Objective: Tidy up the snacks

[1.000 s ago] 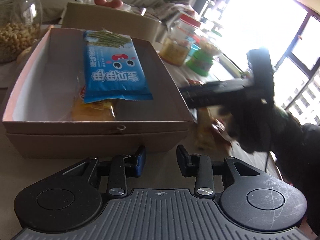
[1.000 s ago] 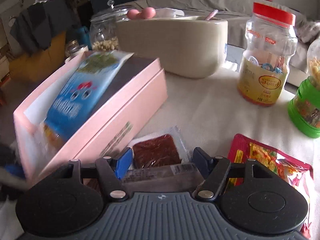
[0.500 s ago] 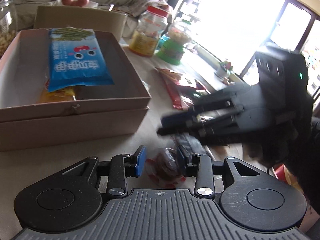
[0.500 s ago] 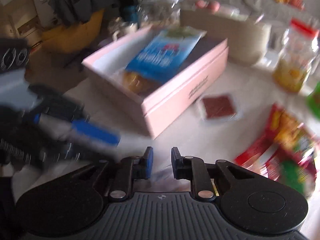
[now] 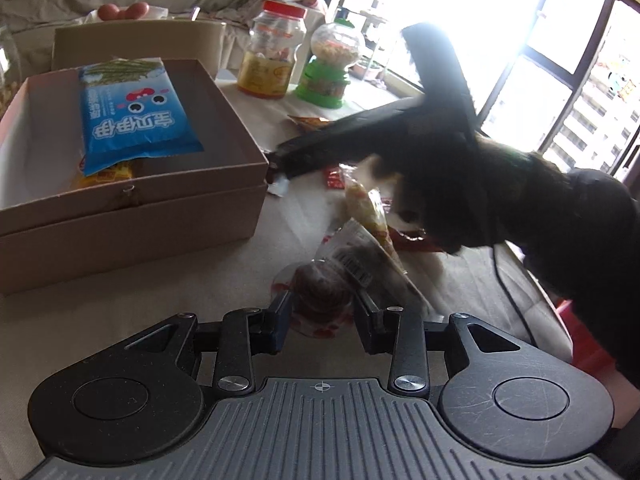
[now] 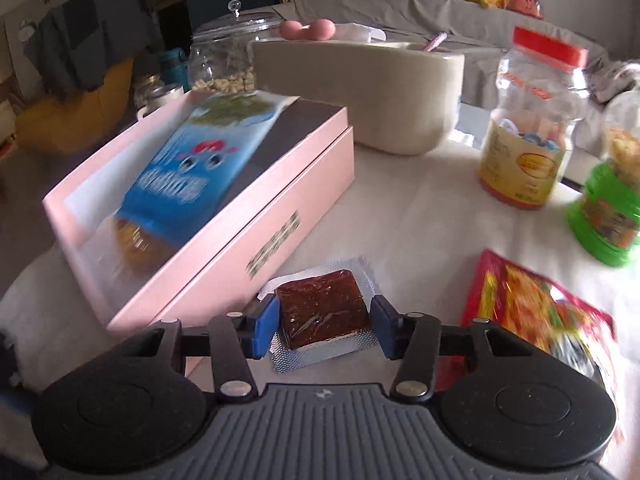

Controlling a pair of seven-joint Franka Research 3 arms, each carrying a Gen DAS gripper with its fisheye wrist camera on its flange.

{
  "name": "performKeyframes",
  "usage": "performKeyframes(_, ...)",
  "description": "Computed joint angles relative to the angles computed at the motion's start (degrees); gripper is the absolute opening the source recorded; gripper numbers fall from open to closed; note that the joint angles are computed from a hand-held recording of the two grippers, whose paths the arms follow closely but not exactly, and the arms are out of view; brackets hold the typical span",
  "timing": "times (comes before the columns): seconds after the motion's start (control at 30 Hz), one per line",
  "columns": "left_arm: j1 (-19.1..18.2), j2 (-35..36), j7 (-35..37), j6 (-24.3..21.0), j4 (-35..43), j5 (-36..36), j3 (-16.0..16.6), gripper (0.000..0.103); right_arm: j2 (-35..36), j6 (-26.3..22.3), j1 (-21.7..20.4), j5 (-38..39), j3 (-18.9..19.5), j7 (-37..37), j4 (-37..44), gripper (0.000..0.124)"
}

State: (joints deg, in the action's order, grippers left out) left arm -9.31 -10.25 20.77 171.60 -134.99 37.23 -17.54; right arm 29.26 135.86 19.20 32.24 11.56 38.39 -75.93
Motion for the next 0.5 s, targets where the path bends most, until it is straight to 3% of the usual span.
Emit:
performKeyframes(0.13,0.9,1.5,-1.5,1.6,1.0,2.5,-0.6,0.040,-8.9,-0.3,-3.2,5.9,0.8,-5.7,-10.7,0.050)
performKeyframes(0.27,0.2,3.2,0.5,2.6,2.9,4.4,0.2,0.041,-17.4,3.2,-4.6,13.5,-0.7,-8.1,-19.7,0.050)
performKeyframes(0.37,-2.7,4.6,9.0,1.0,4.3,-0.4,1.7,0.041,-23.9,5.2,-4.8,17.8,-2.8,-10.5,-27.3,0.050)
performKeyframes(0.5,-8.1,5.3,26.3,1.4,4.3,-15.3,4.0,0.041,-29.8,8.7,-3.2,15.2,-5.1,-10.1,-36.4,0.050)
